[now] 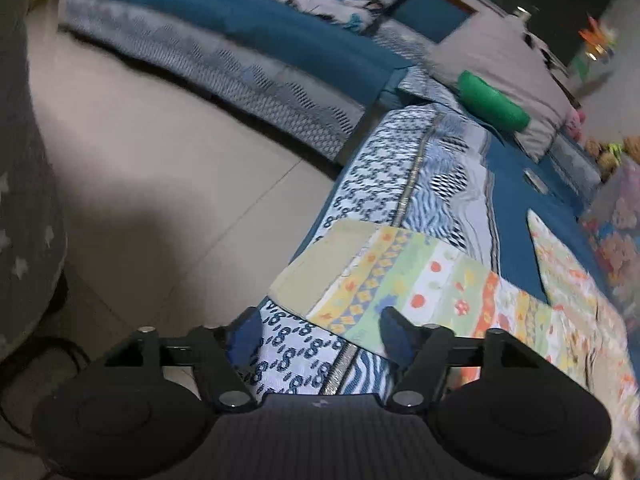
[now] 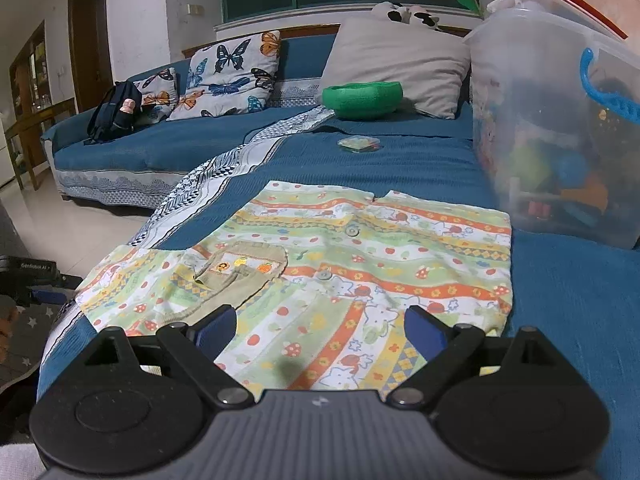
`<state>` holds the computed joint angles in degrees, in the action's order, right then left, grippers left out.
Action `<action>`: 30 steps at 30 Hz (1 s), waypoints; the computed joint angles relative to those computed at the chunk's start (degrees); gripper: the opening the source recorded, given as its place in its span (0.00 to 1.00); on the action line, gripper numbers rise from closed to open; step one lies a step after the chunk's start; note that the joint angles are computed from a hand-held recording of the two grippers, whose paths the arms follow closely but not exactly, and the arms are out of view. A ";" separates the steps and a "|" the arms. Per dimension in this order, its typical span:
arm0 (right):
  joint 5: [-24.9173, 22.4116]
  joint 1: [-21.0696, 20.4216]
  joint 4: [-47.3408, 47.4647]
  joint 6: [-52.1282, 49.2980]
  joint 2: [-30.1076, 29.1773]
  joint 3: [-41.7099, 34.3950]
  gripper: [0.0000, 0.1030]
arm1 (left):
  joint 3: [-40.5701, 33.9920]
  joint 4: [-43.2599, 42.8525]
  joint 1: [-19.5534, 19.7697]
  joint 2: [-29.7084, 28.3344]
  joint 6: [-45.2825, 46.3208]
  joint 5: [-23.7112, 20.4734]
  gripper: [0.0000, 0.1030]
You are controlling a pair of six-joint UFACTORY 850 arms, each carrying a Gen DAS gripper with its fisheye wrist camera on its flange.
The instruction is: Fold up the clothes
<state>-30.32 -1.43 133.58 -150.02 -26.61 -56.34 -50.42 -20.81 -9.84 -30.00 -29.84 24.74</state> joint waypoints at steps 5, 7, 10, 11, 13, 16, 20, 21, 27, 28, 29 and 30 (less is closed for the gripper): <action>-0.41 0.22 0.82 -1.24 0.02 0.11 0.91 | -1.13 12.62 2.43 -1.95 -15.12 1.47 0.67; -0.54 0.25 1.29 -1.71 0.02 0.16 0.91 | -1.69 15.01 2.88 -2.64 -18.19 2.26 0.57; -0.54 0.20 1.50 -1.87 0.00 0.17 0.92 | -2.28 17.49 3.34 -3.35 -21.72 3.48 0.33; -0.51 0.20 1.65 -2.04 0.03 0.20 0.92 | -2.60 16.62 3.22 -3.48 -20.71 3.28 0.24; -0.45 0.21 1.95 -2.38 0.07 0.25 0.92 | -2.89 14.17 2.64 -3.34 -17.57 3.34 0.12; -0.52 0.16 2.32 -2.63 0.19 0.34 0.92 | -2.67 10.76 1.59 -2.48 -13.37 4.78 0.09; -0.90 -0.06 1.17 -0.82 0.27 0.09 0.92 | -1.83 9.78 -0.50 0.47 -9.93 8.55 0.09; -0.89 -0.08 0.75 -0.23 0.20 -0.11 0.92 | -1.84 10.37 -1.20 1.30 -9.20 9.28 0.09; -0.48 -0.21 0.76 1.08 0.09 -0.54 0.92 | -5.65 19.47 -5.35 3.05 -10.91 11.81 0.09; -0.32 -0.32 1.02 1.04 0.13 -0.50 0.92 | -6.83 21.59 -6.11 2.92 -11.63 11.82 0.09; -0.20 -0.45 1.35 0.88 0.20 -0.41 0.92 | -8.07 24.23 -6.74 2.43 -13.04 11.82 0.09; -0.15 -0.60 1.82 0.53 0.30 -0.23 0.92 | -9.36 27.05 -7.31 1.80 -14.70 11.84 0.09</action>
<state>-30.47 -2.04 135.40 -149.49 -26.30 -56.57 -59.78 6.24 -17.15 -28.19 -44.54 36.58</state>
